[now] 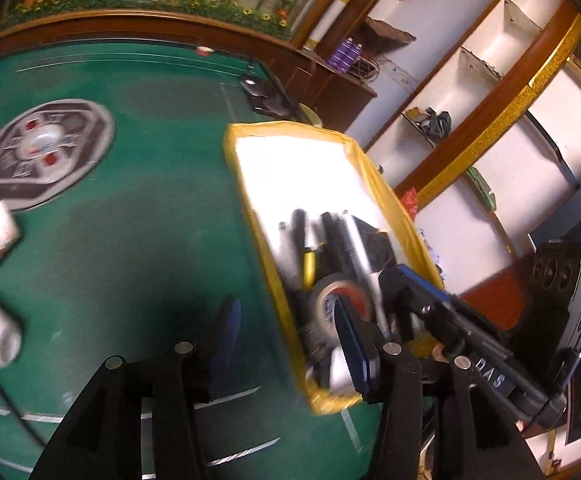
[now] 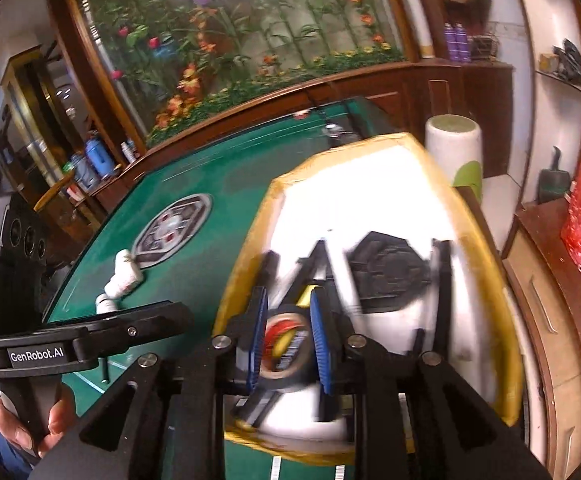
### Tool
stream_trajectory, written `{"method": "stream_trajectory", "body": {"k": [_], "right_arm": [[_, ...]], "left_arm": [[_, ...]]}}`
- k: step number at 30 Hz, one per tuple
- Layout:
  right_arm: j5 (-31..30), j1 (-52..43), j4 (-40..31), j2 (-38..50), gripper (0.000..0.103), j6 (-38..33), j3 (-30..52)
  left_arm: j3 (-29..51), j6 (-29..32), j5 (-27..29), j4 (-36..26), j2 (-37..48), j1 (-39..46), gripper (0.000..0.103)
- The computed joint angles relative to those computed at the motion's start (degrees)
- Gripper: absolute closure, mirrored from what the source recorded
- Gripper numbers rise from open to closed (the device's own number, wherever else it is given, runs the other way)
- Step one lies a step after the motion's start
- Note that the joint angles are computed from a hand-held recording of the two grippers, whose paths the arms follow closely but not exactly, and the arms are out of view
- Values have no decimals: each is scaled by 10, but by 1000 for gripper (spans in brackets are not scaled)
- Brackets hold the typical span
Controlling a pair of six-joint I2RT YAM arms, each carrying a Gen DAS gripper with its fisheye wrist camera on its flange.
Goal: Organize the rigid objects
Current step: 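Lower the pens and marker into the tray and open both tools, then grasp a white pill bottle with the right tool while the left tool grasps a black marker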
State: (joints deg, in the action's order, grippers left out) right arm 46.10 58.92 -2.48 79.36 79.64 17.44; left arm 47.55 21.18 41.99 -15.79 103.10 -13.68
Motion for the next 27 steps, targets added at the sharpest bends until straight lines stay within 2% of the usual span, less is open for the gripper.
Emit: {"method": "stream_trajectory", "body": {"k": [8,11,14,18,24,27], "right_arm": [[-73,-29,121,123,82,-118,76],[-111,-45,160,173,82,-153,109],[-152,-59,183,225,82,-191,153],[-202,-73,179,281,82,-250,229],[-295,-111,118,396,70,-386,421],[-331,-130,70,458,70,-417,517]], "left_arm": [[15,167,29,-93,17,195,51],[45,209,32,-119,44,264,51],[84,217,24,-129,84,309,51],[137,187,11,-126,143,344,51],[175,185,13,-140,179,365,51],[174,195,7,-143,177,369,51]]}}
